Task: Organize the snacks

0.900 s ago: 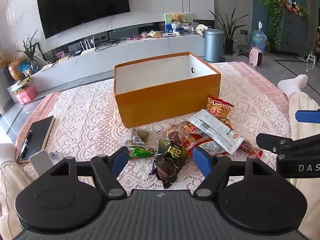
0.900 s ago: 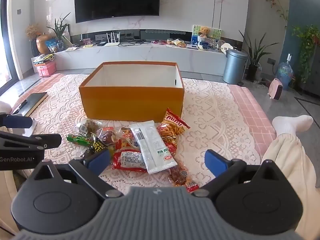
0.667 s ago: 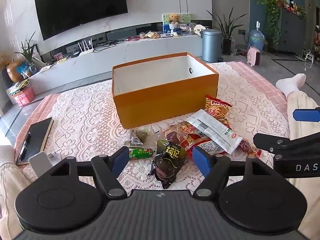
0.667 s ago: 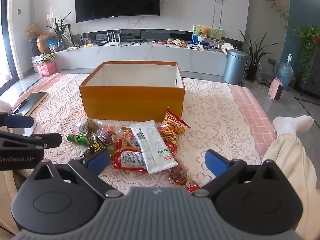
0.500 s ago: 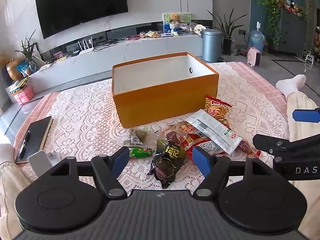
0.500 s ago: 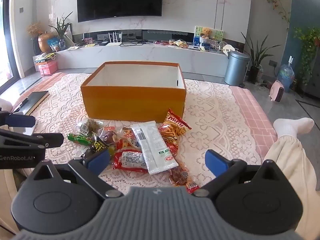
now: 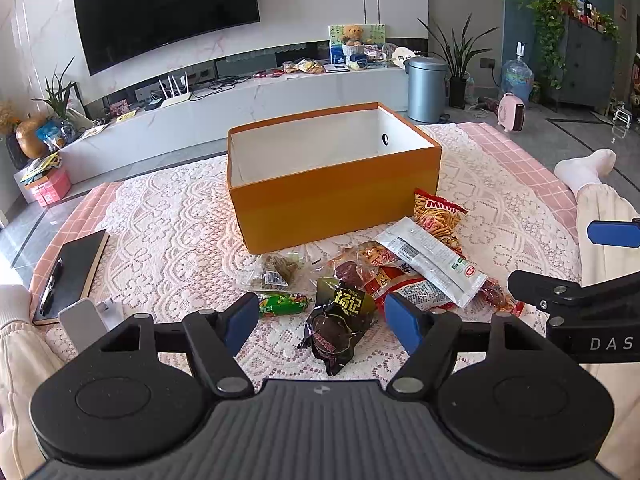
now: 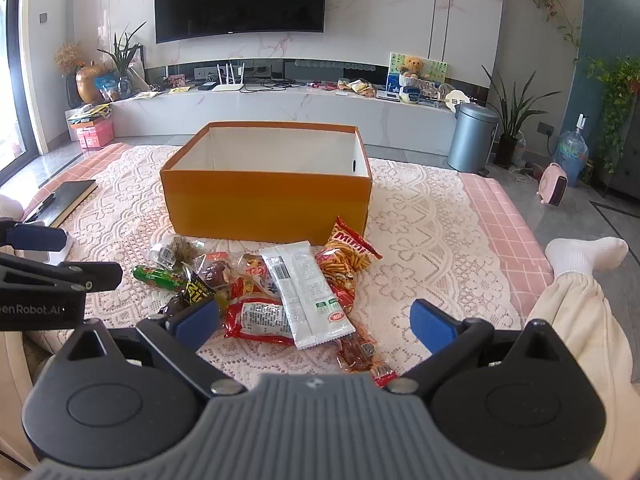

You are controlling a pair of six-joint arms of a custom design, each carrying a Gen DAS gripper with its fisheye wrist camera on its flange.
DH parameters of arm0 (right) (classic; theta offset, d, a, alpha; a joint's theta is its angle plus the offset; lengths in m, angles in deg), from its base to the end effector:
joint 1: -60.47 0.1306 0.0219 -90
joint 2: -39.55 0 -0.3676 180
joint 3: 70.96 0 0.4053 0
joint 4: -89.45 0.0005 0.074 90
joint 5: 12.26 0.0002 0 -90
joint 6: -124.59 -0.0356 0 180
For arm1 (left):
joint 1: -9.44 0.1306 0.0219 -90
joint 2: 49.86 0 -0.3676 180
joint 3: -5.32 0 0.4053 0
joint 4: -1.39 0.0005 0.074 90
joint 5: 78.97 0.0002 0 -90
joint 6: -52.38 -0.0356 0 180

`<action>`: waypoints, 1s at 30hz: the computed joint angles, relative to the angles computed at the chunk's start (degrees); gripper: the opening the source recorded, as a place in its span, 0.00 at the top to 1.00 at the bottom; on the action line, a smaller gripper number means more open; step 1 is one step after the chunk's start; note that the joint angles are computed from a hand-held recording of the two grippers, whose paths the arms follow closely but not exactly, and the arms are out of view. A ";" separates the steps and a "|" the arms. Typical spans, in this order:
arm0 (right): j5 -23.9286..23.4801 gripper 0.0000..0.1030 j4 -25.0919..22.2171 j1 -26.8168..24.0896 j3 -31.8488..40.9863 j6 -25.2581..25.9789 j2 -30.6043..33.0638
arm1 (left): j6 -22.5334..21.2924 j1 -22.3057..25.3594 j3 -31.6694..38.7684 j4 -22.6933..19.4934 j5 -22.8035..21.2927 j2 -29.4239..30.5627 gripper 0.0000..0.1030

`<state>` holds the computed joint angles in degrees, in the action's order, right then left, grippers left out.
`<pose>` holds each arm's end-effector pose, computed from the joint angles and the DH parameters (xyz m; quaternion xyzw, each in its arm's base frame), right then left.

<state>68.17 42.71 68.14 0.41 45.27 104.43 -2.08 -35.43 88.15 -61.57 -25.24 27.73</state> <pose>0.3478 0.0523 0.4386 -0.1788 0.8869 0.0646 0.4210 0.2988 -0.2685 0.4397 -0.0120 0.9169 0.0578 0.3948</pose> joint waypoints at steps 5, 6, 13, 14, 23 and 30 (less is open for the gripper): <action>0.30 0.04 0.21 0.14 -0.25 -0.01 -0.08 | -0.22 0.11 -0.04 0.08 0.19 -0.18 0.18; 0.32 0.04 0.17 0.13 -0.24 0.02 -0.06 | -0.22 0.11 -0.04 0.08 0.19 -0.18 0.18; 0.40 0.04 -0.21 0.04 -0.17 -0.29 -0.03 | -0.07 0.06 0.06 -0.07 0.25 -0.13 0.18; 0.37 0.04 -0.27 0.02 -0.18 -0.31 -0.04 | -0.02 0.06 0.07 -0.09 0.25 -0.10 0.18; 0.46 0.04 -0.35 0.00 -0.19 -0.29 -0.12 | -0.13 0.05 0.05 0.00 0.26 -0.12 0.18; 0.32 0.04 -0.33 -0.02 -0.39 -0.13 -0.37 | -0.06 -0.07 -0.09 0.04 0.16 -0.23 0.18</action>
<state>68.49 42.38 68.12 0.02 45.14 104.06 -2.14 -35.50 88.06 -61.53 -25.08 27.50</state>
